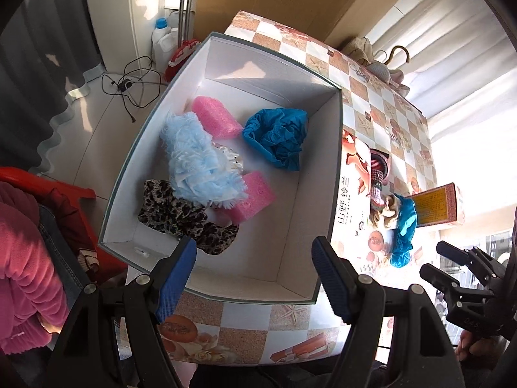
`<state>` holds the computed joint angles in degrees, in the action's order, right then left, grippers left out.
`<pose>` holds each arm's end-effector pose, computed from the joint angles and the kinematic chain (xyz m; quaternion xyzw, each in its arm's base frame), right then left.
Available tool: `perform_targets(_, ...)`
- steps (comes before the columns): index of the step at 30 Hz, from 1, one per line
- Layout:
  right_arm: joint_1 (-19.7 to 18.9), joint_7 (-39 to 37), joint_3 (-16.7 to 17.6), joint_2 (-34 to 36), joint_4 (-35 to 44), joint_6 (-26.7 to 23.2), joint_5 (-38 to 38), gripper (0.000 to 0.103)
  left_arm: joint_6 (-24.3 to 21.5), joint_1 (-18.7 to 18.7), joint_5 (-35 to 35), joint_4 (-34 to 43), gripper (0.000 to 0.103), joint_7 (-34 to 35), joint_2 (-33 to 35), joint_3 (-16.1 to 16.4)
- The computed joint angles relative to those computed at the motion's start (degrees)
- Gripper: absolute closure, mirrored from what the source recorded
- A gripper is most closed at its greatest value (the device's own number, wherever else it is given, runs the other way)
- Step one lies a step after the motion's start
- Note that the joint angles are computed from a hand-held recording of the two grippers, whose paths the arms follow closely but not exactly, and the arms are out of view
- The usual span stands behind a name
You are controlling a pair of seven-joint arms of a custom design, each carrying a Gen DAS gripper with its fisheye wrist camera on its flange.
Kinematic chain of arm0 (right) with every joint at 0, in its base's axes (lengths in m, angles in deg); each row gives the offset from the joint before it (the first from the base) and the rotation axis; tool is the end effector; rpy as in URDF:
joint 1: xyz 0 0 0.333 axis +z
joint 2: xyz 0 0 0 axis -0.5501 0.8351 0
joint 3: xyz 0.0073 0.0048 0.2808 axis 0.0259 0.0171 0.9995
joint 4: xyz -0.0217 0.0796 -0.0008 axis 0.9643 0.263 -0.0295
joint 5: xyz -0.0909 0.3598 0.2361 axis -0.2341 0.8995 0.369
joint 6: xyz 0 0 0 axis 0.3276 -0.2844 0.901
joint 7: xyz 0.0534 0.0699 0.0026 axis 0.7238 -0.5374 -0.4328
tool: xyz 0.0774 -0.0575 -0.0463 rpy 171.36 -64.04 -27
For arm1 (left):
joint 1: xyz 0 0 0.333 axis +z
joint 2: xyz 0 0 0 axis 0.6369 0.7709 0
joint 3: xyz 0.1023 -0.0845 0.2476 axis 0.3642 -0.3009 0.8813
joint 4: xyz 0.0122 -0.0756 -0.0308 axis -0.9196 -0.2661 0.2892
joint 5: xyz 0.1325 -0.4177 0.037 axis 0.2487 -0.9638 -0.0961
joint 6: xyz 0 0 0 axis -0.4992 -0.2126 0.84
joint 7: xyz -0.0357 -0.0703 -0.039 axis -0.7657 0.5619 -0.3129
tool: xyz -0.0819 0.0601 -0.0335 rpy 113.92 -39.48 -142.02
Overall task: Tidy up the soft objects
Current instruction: 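Swing both grippers to the table and grasp the blue mesh cloth with the right gripper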
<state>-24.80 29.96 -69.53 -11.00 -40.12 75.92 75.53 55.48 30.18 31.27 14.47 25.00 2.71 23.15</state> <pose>0.5752 0.1098 0.5553 -0.6226 0.7742 -0.0705 0.0898 0.7011 -0.2687 0.5450 0.5268 -0.8304 0.1733 0.0531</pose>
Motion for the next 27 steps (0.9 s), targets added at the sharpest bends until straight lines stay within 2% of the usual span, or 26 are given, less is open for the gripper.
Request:
perform_targets(3, -0.96, 3.62, -0.14, -5.20, -6.68, -0.52, -0.62, 0.039, 0.64, -1.16, 0.01, -2.64, 0.026, 4.72, -2.29, -1.50)
perform_targets(7, -3.00, 8.13, -0.20, -10.96, -13.94, -0.42, -0.33, 0.039, -1.39, -3.89, -0.04, -2.48, 0.026, 10.10, -2.61, -2.93)
perform_targets(11, -4.54, 8.05, 0.44, -13.29, -17.59, 1.37, -2.97, 0.039, -3.22, -6.39, 1.00, -2.16, 0.026, 13.05, -2.55, -3.05)
perform_targets(14, -5.07, 4.95, 1.36, -12.35, -18.08, 3.18, -7.24, 0.039, -4.58, -7.61, 2.15, -1.87, 0.026, 12.79, -2.39, -2.51)
perform_targets(19, -5.45, 0.02, 4.04, -9.38, -18.17, 6.63, -21.08, 0.039, -5.55, -8.09, 4.33, -4.90, 0.026, 11.98, -4.70, -1.62)
perform_targets(22, -4.86, -2.43, 3.51, -7.64, -18.32, 9.27, -23.97, 0.039, -5.70, -8.19, 5.84, -7.47, 0.026, 11.63, -6.55, -1.26)
perform_targets(25, -4.69, -3.12, 4.04, -5.41, -17.89, 9.48, -29.48, 0.045, -5.90, -8.41, 7.19, -9.10, 0.026, 10.71, -7.80, -1.04)
perform_targets(27, -4.54, -2.15, 4.20, -3.77, -16.95, 7.69, -32.92, 0.045, -5.86, -8.52, 7.73, -9.90, 0.026, 10.31, -8.50, -1.06)
